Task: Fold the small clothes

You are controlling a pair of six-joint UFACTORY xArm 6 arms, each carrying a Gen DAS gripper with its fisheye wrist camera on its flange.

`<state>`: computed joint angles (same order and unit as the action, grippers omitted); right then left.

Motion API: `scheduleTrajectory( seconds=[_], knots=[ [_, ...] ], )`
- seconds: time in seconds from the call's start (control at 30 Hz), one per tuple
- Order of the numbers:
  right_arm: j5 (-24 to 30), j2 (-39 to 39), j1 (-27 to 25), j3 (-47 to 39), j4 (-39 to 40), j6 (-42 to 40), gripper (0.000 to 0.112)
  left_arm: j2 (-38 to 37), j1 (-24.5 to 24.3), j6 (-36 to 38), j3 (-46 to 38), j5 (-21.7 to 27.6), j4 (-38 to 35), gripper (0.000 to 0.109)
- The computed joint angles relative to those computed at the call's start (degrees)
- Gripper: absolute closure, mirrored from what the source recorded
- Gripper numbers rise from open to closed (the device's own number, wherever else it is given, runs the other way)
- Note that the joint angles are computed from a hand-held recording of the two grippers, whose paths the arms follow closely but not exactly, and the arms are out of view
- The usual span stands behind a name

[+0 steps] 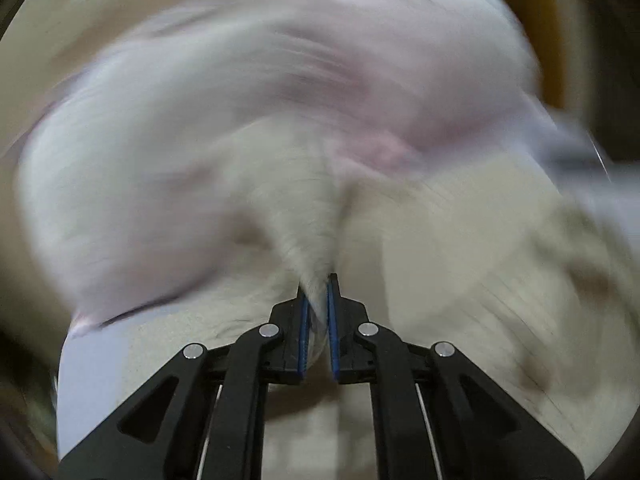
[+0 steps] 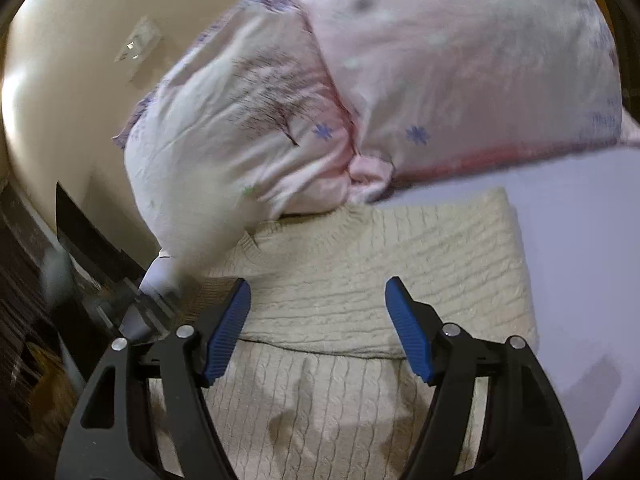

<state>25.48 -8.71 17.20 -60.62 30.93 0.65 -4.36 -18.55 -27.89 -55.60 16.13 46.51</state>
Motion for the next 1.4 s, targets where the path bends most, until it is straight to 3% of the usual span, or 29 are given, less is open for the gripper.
scheduleTrajectory(
  seconds=[0.07, 0.13, 0.2, 0.27, 0.33, 0.43, 0.47, 0.5, 0.53, 0.63, 0.7, 0.77, 0.83, 0.9, 0.93, 1.03, 1.2, 1.33, 1.4],
  knots=[
    [1.9, 0.7, -1.3, -0.4, 2.1, 0.4, 0.043, 2.0, -5.3, -2.3, 0.3, 4.7, 9.4, 0.096],
    [4.3, 1.1, -2.7, -0.7, 4.7, 0.1, 0.043, 0.3, -7.4, -8.6, 2.2, 7.5, 19.0, 0.09],
    [5.8, 1.6, -3.5, -1.0, 4.9, 0.6, 0.047, -4.7, -5.9, -10.0, 6.7, 4.5, 19.0, 0.078],
    [6.6, 2.3, -3.8, -1.3, 0.6, 4.5, 0.054, -11.0, -3.0, -5.9, 12.2, 0.3, 9.4, 0.06],
    [7.6, 3.3, -4.0, -1.8, -1.8, 7.0, 0.058, -17.2, 0.9, 1.1, 17.8, -2.3, -2.6, 0.059],
    [9.8, 5.4, -3.9, -3.0, -3.9, 8.4, 0.062, -24.5, 4.0, 11.8, 23.3, 0.1, -20.6, 0.057],
    [10.4, 6.6, -3.6, -3.7, -4.4, 7.9, 0.07, -26.1, 5.4, 15.8, 24.3, 0.8, -26.2, 0.057],
    [10.0, 7.5, -3.1, -4.1, -4.6, 7.1, 0.093, -27.8, 6.7, 17.6, 25.5, 1.6, -29.5, 0.057],
    [8.9, 8.2, -2.4, -4.3, -4.0, 5.2, 0.103, -30.2, 8.6, 18.7, 27.1, 2.6, -32.9, 0.057],
    [2.0, 7.1, -0.8, -3.1, -5.4, 4.5, 0.105, -33.0, 12.3, 21.6, 28.7, 3.7, -40.2, 0.055],
    [-2.3, 4.8, -1.0, -1.5, -10.2, 10.5, 0.105, -35.0, 15.1, 26.8, 29.9, 4.8, -48.7, 0.055],
    [-4.7, 2.8, -2.3, 0.5, -22.2, 22.5, 0.105, -37.0, 16.7, 31.5, 30.8, 6.5, -56.7, 0.054],
    [0.3, 2.7, -4.8, -0.2, -34.1, 31.7, 0.099, -37.9, 17.8, 34.9, 31.0, 7.9, -61.8, 0.055],
    [7.6, 3.1, -5.1, -1.6, -39.9, 36.4, 0.084, -38.4, 18.5, 38.0, 31.2, 9.2, -66.3, 0.054],
    [9.1, 1.5, -5.1, -0.3, -39.1, 36.5, 0.071, -38.9, 18.7, 39.7, 31.2, 10.3, -68.6, 0.054],
    [6.8, -6.9, -5.2, 7.2, -32.9, 28.4, 0.039, -41.5, 20.2, 45.6, 31.5, 17.5, -75.1, 0.051],
    [15.8, -22.1, -4.6, 16.9, -28.5, 21.6, 0.037, -45.9, 20.8, 43.6, 33.7, 23.5, -72.7, 0.05],
    [23.1, -30.9, -6.3, 23.6, -22.3, 20.3, 0.056, -49.8, 21.1, 42.5, 36.4, 26.7, -73.2, 0.05],
    [25.3, -34.7, -6.8, 27.1, -19.7, 19.6, 0.059, -52.1, 20.6, 41.7, 38.2, 27.6, -73.2, 0.05]
  ],
)
